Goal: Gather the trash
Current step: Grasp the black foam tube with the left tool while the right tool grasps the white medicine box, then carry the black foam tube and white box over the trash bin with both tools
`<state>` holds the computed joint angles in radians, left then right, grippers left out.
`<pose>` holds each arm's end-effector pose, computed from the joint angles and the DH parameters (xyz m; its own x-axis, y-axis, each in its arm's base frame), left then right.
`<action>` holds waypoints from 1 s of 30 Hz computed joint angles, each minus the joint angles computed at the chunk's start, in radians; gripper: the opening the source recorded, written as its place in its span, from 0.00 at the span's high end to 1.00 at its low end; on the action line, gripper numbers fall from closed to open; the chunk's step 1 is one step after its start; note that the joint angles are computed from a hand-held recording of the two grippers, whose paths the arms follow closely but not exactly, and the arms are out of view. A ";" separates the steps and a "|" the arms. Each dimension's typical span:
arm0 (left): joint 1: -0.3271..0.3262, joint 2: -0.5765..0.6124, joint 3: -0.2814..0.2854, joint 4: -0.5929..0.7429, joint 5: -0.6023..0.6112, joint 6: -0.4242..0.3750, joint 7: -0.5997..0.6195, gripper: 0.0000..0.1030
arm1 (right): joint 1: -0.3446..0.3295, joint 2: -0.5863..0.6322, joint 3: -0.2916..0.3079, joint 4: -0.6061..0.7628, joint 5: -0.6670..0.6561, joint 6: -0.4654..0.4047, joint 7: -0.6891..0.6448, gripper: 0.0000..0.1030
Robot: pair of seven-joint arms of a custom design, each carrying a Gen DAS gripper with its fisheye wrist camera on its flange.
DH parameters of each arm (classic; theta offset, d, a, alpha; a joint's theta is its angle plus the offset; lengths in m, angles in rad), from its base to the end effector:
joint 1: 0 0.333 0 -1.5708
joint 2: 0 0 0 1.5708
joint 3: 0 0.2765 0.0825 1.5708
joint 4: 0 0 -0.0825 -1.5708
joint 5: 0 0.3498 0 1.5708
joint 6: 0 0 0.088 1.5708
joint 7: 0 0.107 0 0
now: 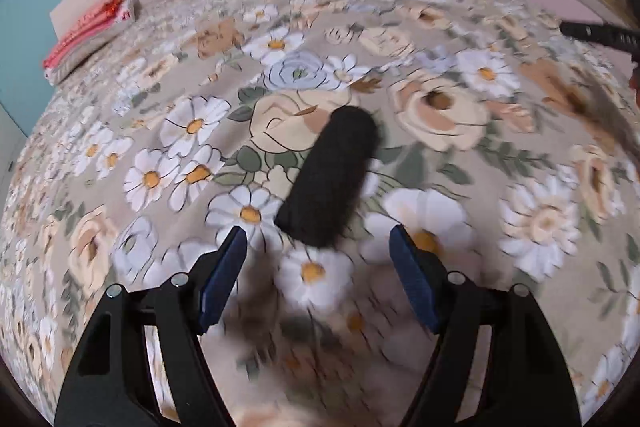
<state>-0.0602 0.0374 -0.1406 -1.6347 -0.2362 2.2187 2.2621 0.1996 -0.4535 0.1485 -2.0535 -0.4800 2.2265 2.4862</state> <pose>0.5671 -0.1216 0.6084 -0.6822 -0.7182 -0.1372 -0.5569 0.6319 -0.5389 0.4142 0.1504 0.6567 -0.3461 -0.9351 -0.0764 -0.6374 0.2941 -0.7121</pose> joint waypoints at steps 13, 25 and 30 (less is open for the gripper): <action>-0.023 0.215 -0.037 0.235 -0.068 -0.012 0.004 0.29 | -0.072 0.403 -0.096 0.357 -0.103 -0.039 0.127 0.12; -0.045 0.298 -0.046 0.353 -0.033 -0.065 -0.045 0.60 | -0.093 0.699 -0.194 0.699 0.069 -0.108 0.003 0.33; -0.062 0.261 -0.040 0.299 0.007 -0.017 -0.080 0.65 | -0.093 0.660 -0.208 0.632 0.069 -0.028 -0.015 0.56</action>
<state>-0.1222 0.2982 -0.1808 -1.3362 -0.2291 2.2015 2.1821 0.1068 0.2067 -0.0592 -1.4210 -0.4114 2.1984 2.4712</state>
